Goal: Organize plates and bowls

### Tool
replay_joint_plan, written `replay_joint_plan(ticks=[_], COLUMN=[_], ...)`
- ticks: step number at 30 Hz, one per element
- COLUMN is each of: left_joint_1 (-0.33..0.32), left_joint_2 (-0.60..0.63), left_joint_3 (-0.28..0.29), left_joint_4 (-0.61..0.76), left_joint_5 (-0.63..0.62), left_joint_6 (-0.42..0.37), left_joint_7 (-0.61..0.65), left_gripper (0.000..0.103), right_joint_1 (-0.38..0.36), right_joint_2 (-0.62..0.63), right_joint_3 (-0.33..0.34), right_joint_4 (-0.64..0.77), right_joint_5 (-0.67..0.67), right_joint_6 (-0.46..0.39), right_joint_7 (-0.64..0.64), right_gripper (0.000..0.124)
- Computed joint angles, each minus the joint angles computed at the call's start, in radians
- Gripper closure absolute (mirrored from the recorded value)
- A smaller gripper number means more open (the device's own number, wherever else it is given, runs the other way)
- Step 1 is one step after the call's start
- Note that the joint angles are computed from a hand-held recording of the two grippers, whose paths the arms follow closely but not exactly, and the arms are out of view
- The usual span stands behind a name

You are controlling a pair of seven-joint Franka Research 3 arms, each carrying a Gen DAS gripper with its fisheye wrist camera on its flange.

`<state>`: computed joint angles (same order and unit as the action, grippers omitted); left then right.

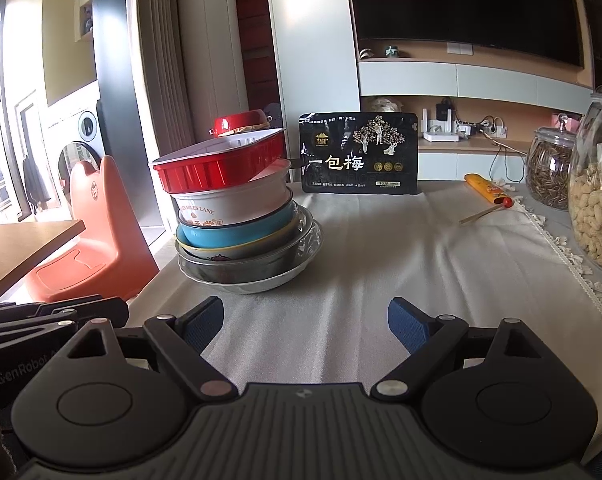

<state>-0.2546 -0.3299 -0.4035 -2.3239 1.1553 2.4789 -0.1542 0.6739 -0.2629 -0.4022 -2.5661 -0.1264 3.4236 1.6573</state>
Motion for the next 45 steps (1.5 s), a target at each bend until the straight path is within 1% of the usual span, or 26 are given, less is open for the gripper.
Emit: replay_joint_plan(ticks=[11, 20, 41, 44, 45], left_joint_1=[-0.003, -0.005, -0.008, -0.007, -0.004], left_joint_2=[0.005, 0.007, 0.013, 0.017, 0.019], left_joint_3=[0.004, 0.003, 0.008, 0.019, 0.017], left_joint_4=[0.003, 0.005, 0.007, 0.01, 0.013], left_joint_5=[-0.012, -0.025, -0.044, -0.069, -0.073], left_joint_6=[0.0, -0.005, -0.008, 0.006, 0.0], left_joint_7=[0.008, 0.012, 0.028, 0.047, 0.046], left_gripper=[0.086, 0.086, 0.086, 0.086, 0.086], right_joint_1=[-0.027, -0.034, -0.022, -0.008, 0.006], right_joint_2=[0.003, 0.002, -0.005, -0.007, -0.01], right_joint_3=[0.027, 0.029, 0.012, -0.003, -0.021], right_joint_4=[-0.003, -0.005, -0.007, -0.007, -0.006], right_joint_5=[0.002, -0.012, -0.024, -0.031, -0.039], right_joint_6=[0.008, 0.011, 0.008, 0.006, 0.003], right_joint_7=[0.001, 0.012, 0.02, 0.02, 0.021], right_gripper=[0.034, 0.034, 0.034, 0.034, 0.034])
